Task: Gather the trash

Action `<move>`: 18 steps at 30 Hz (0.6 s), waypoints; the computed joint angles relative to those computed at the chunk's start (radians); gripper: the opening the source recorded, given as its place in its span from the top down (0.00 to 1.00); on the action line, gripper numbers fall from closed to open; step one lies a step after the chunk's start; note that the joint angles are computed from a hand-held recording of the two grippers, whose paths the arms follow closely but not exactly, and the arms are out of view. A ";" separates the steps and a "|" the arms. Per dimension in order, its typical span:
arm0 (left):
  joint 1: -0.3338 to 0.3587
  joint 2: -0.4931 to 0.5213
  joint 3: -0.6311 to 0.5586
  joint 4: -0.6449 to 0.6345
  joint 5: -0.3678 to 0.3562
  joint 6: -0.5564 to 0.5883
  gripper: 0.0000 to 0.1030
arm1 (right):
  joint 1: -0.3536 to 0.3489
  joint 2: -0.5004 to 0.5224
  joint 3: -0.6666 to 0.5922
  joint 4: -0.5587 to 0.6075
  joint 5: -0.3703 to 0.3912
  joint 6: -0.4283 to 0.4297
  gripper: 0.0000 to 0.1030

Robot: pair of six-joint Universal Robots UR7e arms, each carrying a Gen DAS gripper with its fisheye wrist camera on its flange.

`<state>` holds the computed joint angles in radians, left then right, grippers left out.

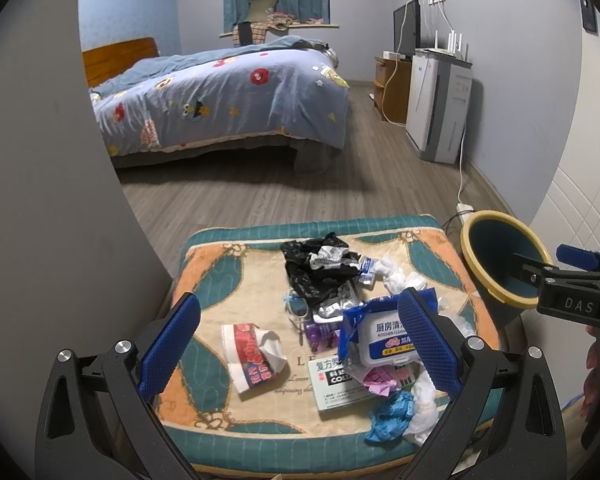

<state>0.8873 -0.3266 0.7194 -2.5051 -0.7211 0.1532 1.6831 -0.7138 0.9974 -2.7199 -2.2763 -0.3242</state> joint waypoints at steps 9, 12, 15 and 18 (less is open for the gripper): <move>0.000 0.002 -0.003 0.001 0.002 0.001 0.05 | 0.000 0.002 -0.003 -0.003 -0.006 -0.004 0.05; 0.000 0.002 -0.004 0.004 0.001 0.000 0.05 | 0.000 0.001 0.000 -0.005 -0.006 -0.004 0.05; 0.000 0.002 -0.004 0.003 0.003 0.000 0.05 | 0.000 0.001 0.002 -0.009 -0.008 -0.007 0.05; -0.001 0.002 -0.004 0.003 0.004 0.002 0.05 | 0.000 0.000 0.001 -0.006 -0.005 -0.005 0.05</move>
<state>0.8867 -0.3241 0.7151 -2.5017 -0.7170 0.1551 1.6828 -0.7135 0.9984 -2.7260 -2.2816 -0.3290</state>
